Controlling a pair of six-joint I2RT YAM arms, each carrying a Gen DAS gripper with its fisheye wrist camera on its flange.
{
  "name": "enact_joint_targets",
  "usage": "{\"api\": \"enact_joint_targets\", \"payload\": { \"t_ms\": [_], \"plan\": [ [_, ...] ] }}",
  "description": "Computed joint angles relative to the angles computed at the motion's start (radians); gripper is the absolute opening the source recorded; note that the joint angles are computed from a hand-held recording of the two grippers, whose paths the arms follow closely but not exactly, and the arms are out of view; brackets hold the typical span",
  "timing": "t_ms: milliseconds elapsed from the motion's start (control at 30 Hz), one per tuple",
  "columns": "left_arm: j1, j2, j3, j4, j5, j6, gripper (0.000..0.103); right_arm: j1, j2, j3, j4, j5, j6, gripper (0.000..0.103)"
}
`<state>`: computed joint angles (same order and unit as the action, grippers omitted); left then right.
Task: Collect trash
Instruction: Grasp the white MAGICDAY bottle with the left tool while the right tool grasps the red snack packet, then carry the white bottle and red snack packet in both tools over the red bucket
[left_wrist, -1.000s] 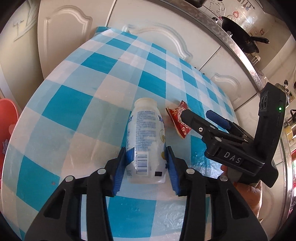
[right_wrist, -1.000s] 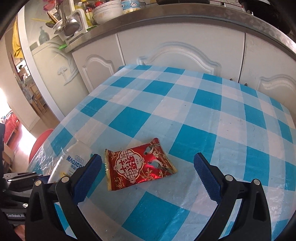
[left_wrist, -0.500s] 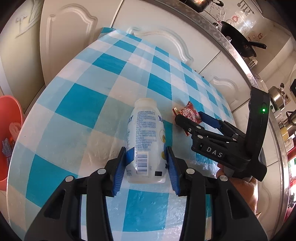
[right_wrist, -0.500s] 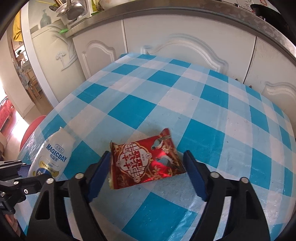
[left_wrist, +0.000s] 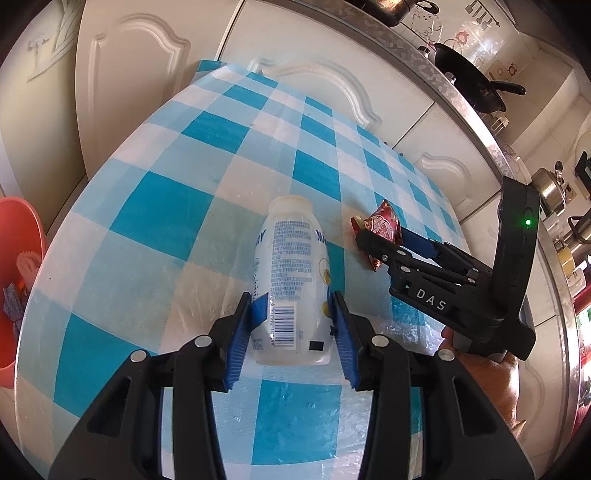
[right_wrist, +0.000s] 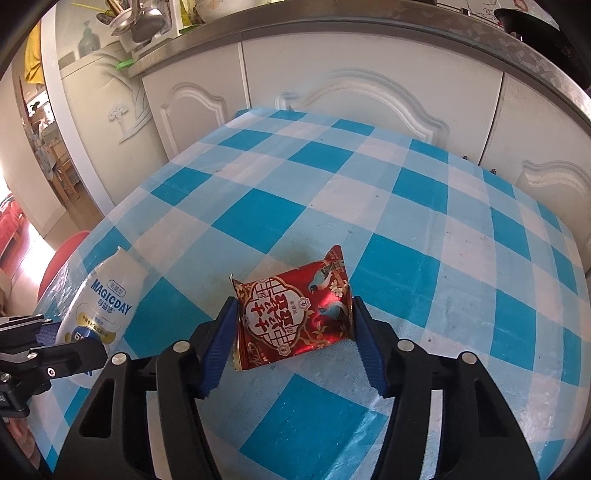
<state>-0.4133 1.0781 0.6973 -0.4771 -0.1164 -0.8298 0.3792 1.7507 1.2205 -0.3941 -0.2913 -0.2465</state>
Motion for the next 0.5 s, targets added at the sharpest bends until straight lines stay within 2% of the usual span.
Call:
{"api": "enact_joint_targets", "payload": {
  "t_ms": [500],
  "plan": [
    [0.021, -0.065, -0.028, -0.017, 0.000, -0.001, 0.044, -0.062, -0.058, -0.070, 0.076, -0.059, 0.107, 0.055]
  ]
}}
